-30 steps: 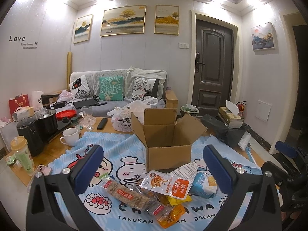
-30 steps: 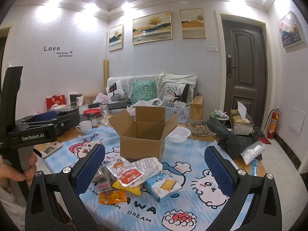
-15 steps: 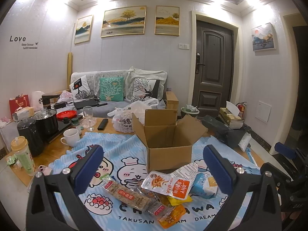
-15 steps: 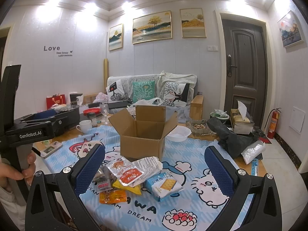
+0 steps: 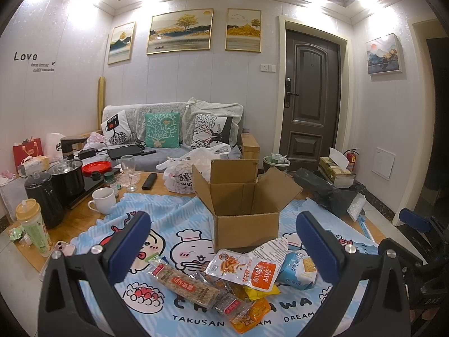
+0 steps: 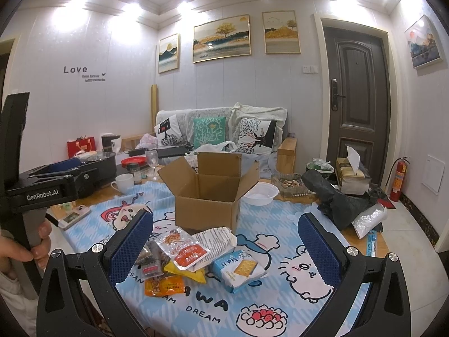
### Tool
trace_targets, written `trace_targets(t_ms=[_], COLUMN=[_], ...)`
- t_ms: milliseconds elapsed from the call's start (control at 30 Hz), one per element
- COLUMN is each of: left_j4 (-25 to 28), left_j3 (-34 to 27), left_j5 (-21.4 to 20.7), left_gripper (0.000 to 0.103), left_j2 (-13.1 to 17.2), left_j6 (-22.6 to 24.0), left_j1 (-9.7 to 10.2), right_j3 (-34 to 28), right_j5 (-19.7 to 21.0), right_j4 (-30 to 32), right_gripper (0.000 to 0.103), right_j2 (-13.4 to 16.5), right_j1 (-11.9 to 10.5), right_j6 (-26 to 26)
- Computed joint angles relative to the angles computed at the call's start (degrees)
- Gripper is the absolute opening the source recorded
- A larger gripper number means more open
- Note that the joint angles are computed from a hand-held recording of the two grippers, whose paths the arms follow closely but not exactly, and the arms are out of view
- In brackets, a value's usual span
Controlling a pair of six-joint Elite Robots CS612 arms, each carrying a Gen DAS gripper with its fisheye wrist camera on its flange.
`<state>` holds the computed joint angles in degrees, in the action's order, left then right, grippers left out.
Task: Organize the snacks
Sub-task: 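Lower the right gripper onto the blue cracker pack and close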
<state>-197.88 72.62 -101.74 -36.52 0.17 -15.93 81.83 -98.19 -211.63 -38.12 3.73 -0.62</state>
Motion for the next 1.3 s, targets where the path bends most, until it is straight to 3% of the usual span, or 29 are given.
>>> trace_targets(t_ms=[300, 467, 633, 867, 967, 1067, 1300], left_j4=[1.3, 5.5, 12.3, 21.1, 24.7, 27.1, 29.9], left_j3=[-0.8, -3.6, -8.2, -14.9, -17.5, -19.3, -21.0], left_j5=[-0.4, -1.2, -4.7, -6.5, -6.7, -7.2, -9.4], left_gripper=[0.102, 0.102, 0.102, 0.102, 0.102, 0.102, 0.102], left_j2=[0.5, 2.1, 4.8, 9.0, 10.5, 11.6, 12.5], left_j6=[0.2, 0.3, 1.1, 2.8, 3.4, 4.5, 4.2], left_j1=[0.06, 0.15, 0.45, 0.48, 0.55, 0.64, 1.55], right_j3=[-0.7, -2.0, -5.2, -10.8, -13.3, -15.7, -18.0], right_j5=[-4.3, -0.6, 2.7, 7.9, 10.5, 8.7, 10.1], right_j4=[2.6, 8.6, 14.7, 25.8, 29.9, 33.3, 35.7], right_gripper=[0.103, 0.103, 0.101, 0.077, 0.076, 0.077, 0.078], right_j2=[0.5, 1.1, 3.3, 7.1, 8.6, 9.8, 11.0], right_j1=[0.4, -0.8, -1.9, -3.5, -4.1, -3.9, -4.5], right_j6=[3.2, 5.7, 7.0, 8.5, 9.3, 9.4, 10.0])
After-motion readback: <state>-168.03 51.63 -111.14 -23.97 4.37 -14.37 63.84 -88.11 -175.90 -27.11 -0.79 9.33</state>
